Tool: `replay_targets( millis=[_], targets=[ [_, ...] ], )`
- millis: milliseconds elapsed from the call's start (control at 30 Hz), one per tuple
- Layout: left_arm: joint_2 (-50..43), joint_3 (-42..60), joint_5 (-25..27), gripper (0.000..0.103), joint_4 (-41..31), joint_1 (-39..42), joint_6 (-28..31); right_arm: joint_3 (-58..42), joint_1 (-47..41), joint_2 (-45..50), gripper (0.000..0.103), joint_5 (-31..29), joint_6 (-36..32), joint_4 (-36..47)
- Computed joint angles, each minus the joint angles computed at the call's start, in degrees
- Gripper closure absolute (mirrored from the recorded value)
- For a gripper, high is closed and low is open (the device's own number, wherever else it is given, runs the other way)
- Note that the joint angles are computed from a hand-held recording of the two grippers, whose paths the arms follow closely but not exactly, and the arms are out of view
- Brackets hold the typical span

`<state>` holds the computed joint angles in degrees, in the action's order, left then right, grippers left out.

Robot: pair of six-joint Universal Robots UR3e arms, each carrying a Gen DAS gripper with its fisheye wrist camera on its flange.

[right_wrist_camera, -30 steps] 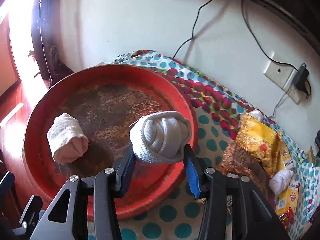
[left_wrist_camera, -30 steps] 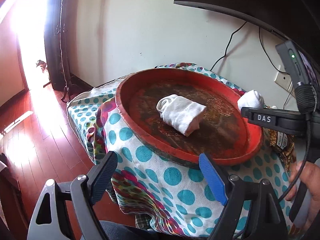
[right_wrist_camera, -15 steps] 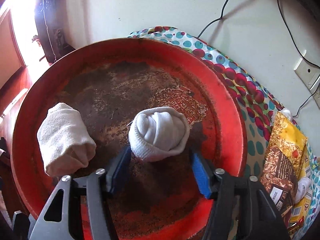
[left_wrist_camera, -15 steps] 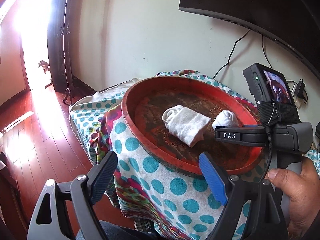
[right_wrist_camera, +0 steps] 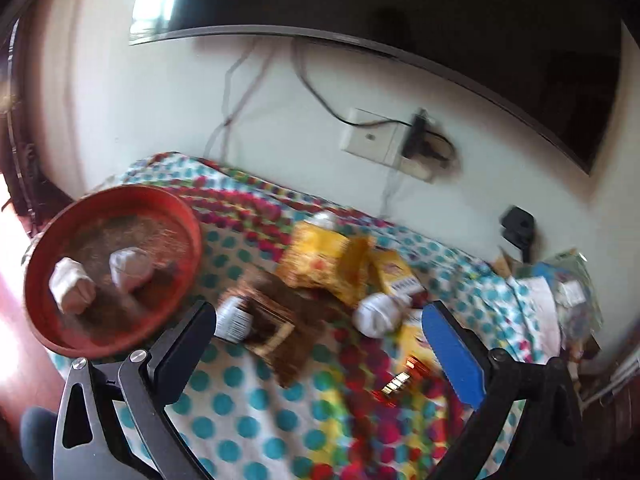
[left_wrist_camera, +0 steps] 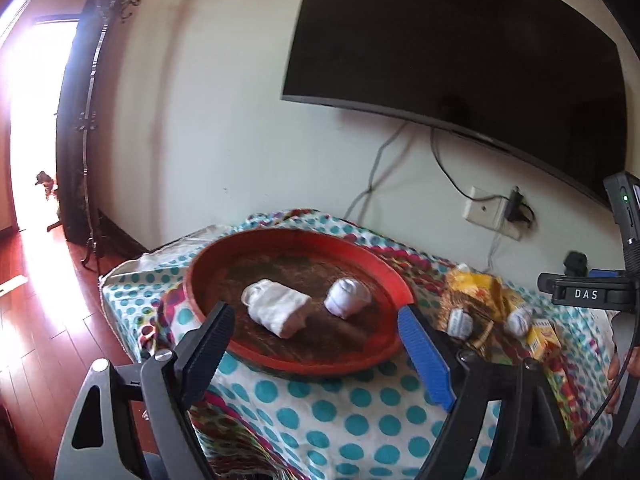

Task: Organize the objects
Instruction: 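Grasp the red-wrapped candy bar with the left gripper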

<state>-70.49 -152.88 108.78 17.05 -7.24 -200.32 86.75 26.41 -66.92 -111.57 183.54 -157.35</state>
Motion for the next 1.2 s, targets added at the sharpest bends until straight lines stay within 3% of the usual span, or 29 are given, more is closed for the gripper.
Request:
replay_targets(
  millis=[200,233,367,533,600,733,867,1100,1133,1200],
  targets=[
    [-9.4,7.3,6.1,0.017,-1.3,-15.3,-0.9,32.0,-10.1,-11.1,0.000,2.4,3.5,-19.2],
    [-11.5,9.1,6.4,0.017,-2.4,-17.5,-0.8,36.1,-11.0,-11.5,0.000,1.6,3.8,-22.8],
    [-23.2,17.0,5.0,0.017,-3.9,-23.0,-0.5,49.8,-20.2,-10.9,0.000,8.1,2.0,-36.6],
    [-37.6,31.5,-1.1,0.017,-6.7,-23.6,2.4,52.8,-29.0,-6.7,0.000,15.0,0.0,-42.6],
    [-43.0,40.5,-2.4,0.017,-11.5,-23.4,2.3,51.9,-30.0,-5.1,0.000,15.4,-0.7,-43.7],
    [-54.7,61.5,-10.0,0.017,-23.3,-23.0,4.8,51.3,-30.1,-3.2,0.000,13.9,-3.2,-47.4],
    [-65.6,81.1,-9.3,0.017,-34.6,-25.1,8.0,53.0,-33.8,-2.6,0.000,18.6,-4.0,-50.7],
    [-76.4,102.3,-10.7,0.017,-48.9,-25.0,8.7,53.3,-36.6,-1.4,0.000,23.1,-5.2,-51.4],
    [-77.6,104.5,-10.2,0.021,-50.2,-25.1,8.8,52.5,-36.5,-1.6,0.000,22.8,-5.6,-50.0],
    [-78.4,106.2,-11.6,0.039,-51.5,-24.6,8.9,52.2,-37.4,-2.3,0.000,24.1,-5.9,-48.5]
  ],
)
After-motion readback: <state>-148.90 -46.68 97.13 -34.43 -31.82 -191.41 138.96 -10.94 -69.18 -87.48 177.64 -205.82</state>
